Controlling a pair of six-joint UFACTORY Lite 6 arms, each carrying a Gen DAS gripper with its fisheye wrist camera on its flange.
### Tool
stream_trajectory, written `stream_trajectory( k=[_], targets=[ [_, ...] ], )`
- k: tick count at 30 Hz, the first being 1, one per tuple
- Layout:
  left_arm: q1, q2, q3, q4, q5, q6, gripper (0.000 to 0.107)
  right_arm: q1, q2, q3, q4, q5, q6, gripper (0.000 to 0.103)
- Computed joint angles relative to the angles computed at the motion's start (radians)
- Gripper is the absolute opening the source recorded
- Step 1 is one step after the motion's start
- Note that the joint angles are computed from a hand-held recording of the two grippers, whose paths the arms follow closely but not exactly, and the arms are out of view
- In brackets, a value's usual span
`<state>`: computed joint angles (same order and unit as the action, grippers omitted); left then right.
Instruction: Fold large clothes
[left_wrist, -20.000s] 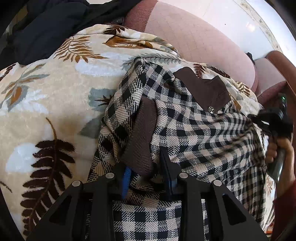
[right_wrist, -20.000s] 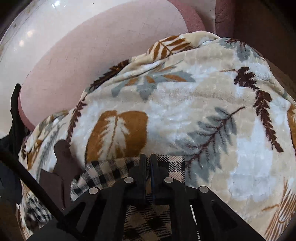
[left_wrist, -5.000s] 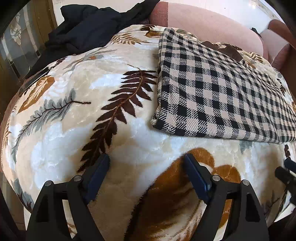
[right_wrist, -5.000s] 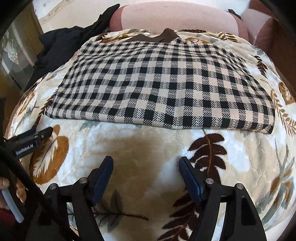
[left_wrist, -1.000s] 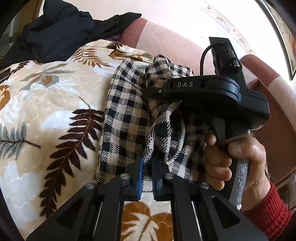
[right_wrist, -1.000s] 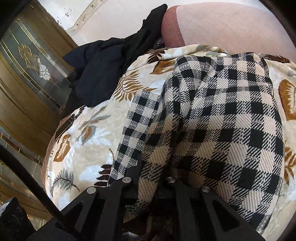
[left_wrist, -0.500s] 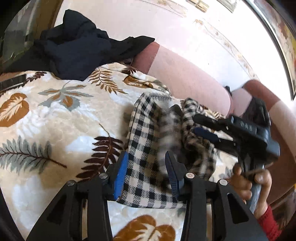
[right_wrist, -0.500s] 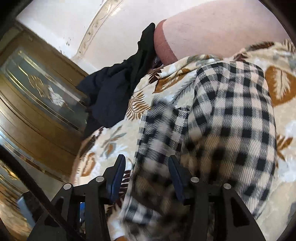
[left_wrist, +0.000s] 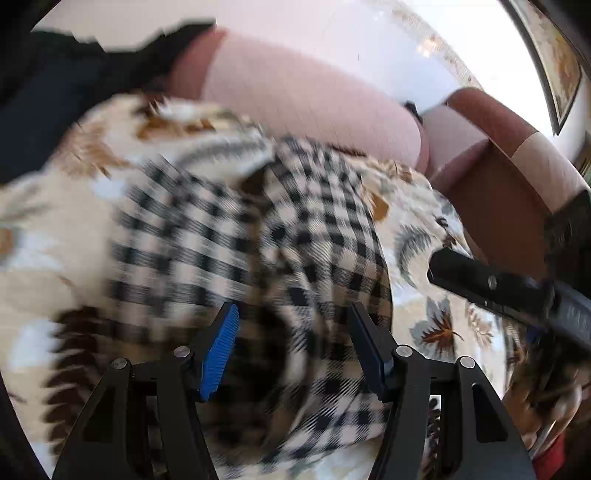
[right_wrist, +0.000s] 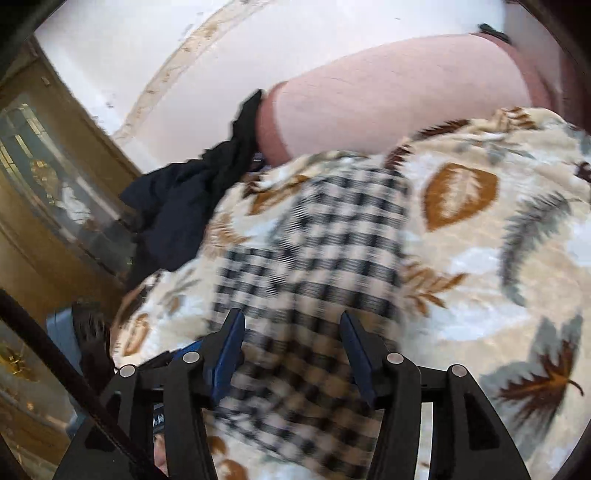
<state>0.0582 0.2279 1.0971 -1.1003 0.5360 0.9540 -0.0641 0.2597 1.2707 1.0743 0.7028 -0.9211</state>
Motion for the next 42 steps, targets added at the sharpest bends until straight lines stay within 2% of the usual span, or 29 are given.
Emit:
stream_trajectory(
  k=[1, 2, 3, 5, 9, 12, 14, 17, 20, 21, 23, 24, 25, 27, 30, 32, 33, 35, 37, 40, 42],
  targets=[
    [-0.009, 0.037, 0.026, 0.001, 0.01, -0.016, 0.03, -0.02, 0.013, 0.0, -0.011, 0.0, -0.003, 0.058],
    [-0.019, 0.069, 0.052, 0.022, 0.013, -0.052, 0.009, -0.037, 0.026, 0.002, -0.018, 0.001, -0.007, 0.058],
    [-0.031, 0.092, 0.071, 0.057, -0.004, -0.101, 0.007, -0.058, 0.032, -0.002, -0.025, 0.001, -0.015, 0.058],
    [-0.029, 0.061, 0.044, 0.035, -0.059, -0.101, 0.006, -0.082, 0.053, 0.007, -0.04, -0.011, -0.015, 0.059],
    [0.04, -0.092, -0.02, 0.039, -0.046, -0.101, 0.006, -0.092, 0.102, 0.042, -0.054, -0.027, -0.002, 0.058],
    [0.102, -0.254, -0.109, 0.088, -0.053, -0.119, 0.006, -0.071, 0.12, 0.056, -0.037, -0.031, -0.003, 0.058],
    [0.122, -0.337, -0.169, 0.205, -0.106, -0.194, 0.006, -0.039, 0.123, 0.053, -0.028, -0.04, -0.012, 0.058],
    [0.132, -0.252, -0.147, 0.371, -0.132, -0.298, 0.007, 0.046, 0.132, 0.049, -0.064, -0.087, 0.001, 0.058],
    [0.172, -0.092, -0.098, 0.343, -0.061, -0.245, 0.01, 0.13, 0.154, 0.058, -0.129, -0.144, 0.05, 0.058],
    [0.194, -0.076, -0.1, 0.304, -0.042, -0.207, 0.014, 0.147, 0.157, 0.057, -0.14, -0.157, 0.057, 0.058],
    [0.226, -0.092, -0.117, 0.254, -0.031, -0.144, 0.03, 0.187, 0.156, 0.049, -0.172, -0.19, 0.075, 0.058],
    [0.243, -0.103, -0.128, 0.233, -0.025, -0.108, 0.042, 0.202, 0.155, 0.046, -0.191, -0.201, 0.084, 0.059],
    [0.266, -0.114, -0.141, 0.203, -0.014, -0.064, 0.047, 0.218, 0.156, 0.045, -0.219, -0.215, 0.1, 0.059],
    [0.304, -0.117, -0.16, 0.161, 0.015, 0.003, 0.049, 0.244, 0.142, 0.017, -0.256, -0.258, 0.118, 0.062],
    [0.336, -0.089, -0.168, 0.153, 0.047, 0.047, 0.049, 0.253, 0.14, -0.001, -0.267, -0.278, 0.108, 0.063],
    [0.338, -0.079, -0.178, 0.167, 0.042, 0.059, 0.038, 0.244, 0.145, 0.0, -0.242, -0.273, 0.082, 0.063],
    [0.332, -0.075, -0.183, 0.182, 0.036, 0.054, 0.027, 0.241, 0.141, -0.002, -0.234, -0.278, 0.077, 0.063],
    [0.314, -0.085, -0.198, 0.202, 0.006, 0.035, 0.024, 0.239, 0.115, -0.019, -0.201, -0.322, 0.061, 0.063],
    [0.279, -0.105, -0.206, 0.265, -0.031, -0.035, 0.021, 0.244, 0.083, -0.038, -0.172, -0.376, 0.052, 0.063],
    [0.214, -0.126, -0.198, 0.449, -0.08, -0.228, 0.016, 0.255, 0.048, -0.066, -0.125, -0.436, 0.032, 0.062],
    [0.191, -0.136, -0.193, 0.536, -0.088, -0.305, 0.013, 0.26, 0.052, -0.06, -0.15, -0.462, 0.072, 0.043]
  ],
)
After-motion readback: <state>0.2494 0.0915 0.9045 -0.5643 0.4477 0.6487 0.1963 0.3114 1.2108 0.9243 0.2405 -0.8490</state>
